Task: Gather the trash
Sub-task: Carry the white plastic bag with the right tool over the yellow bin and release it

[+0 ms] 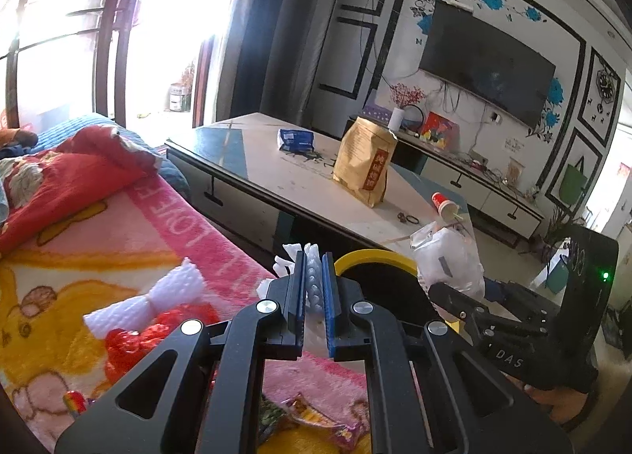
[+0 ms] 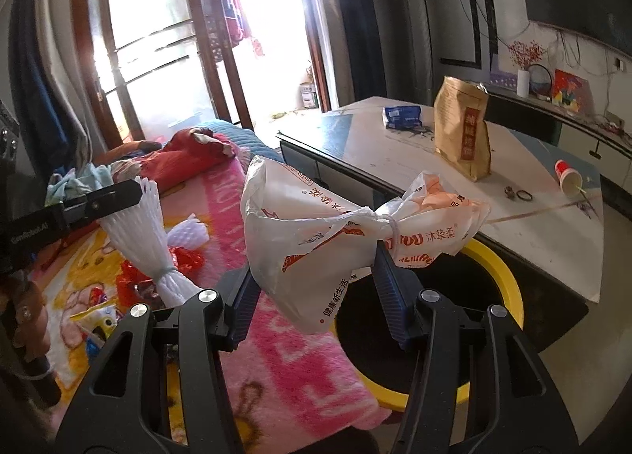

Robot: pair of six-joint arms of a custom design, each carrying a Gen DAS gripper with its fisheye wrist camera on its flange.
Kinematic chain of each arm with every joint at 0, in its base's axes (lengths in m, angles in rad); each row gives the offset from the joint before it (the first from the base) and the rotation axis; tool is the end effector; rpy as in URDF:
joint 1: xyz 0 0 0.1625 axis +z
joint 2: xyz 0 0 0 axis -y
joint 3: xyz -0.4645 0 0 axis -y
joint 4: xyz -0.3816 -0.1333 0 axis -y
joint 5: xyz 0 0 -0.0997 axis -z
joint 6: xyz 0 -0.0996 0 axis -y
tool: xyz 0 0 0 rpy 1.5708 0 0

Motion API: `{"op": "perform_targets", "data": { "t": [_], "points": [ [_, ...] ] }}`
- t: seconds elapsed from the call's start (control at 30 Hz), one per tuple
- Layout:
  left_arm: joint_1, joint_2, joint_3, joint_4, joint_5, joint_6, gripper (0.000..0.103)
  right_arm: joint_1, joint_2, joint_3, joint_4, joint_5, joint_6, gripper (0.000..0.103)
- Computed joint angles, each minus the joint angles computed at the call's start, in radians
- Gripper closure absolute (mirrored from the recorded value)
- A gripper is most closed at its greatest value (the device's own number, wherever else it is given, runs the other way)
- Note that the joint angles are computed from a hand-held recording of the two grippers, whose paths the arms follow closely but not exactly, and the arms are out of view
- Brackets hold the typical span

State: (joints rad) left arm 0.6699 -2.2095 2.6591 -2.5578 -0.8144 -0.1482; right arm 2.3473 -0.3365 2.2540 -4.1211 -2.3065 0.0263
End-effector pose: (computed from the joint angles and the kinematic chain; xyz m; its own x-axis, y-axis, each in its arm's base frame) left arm -0.0233 -0.2757 0.3584 -0.8185 0.2694 -0.5075 0.5587 0.5795 -0.5934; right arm 0.3507 -0.2622 -0.0436 -0.8216 -0.2212 0.5254 -0.5437 0.5813 -0.6054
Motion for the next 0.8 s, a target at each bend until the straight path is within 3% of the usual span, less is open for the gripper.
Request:
{"op": "perform_targets", "data": {
  "t": [0.33,0.8],
  "points": [
    [0.065,0.239,0.036,-0.253,-0.029,0.071,0.095,-0.062,-0.019,0.06,-0.022,0.022,0.017,0.056],
    [0.114,0.617,0.052,-0.587,-0.015,0.147,0.095,-0.149,-0.024,0.115,-0.046,0.092,0.049,0.056]
  ]
}}
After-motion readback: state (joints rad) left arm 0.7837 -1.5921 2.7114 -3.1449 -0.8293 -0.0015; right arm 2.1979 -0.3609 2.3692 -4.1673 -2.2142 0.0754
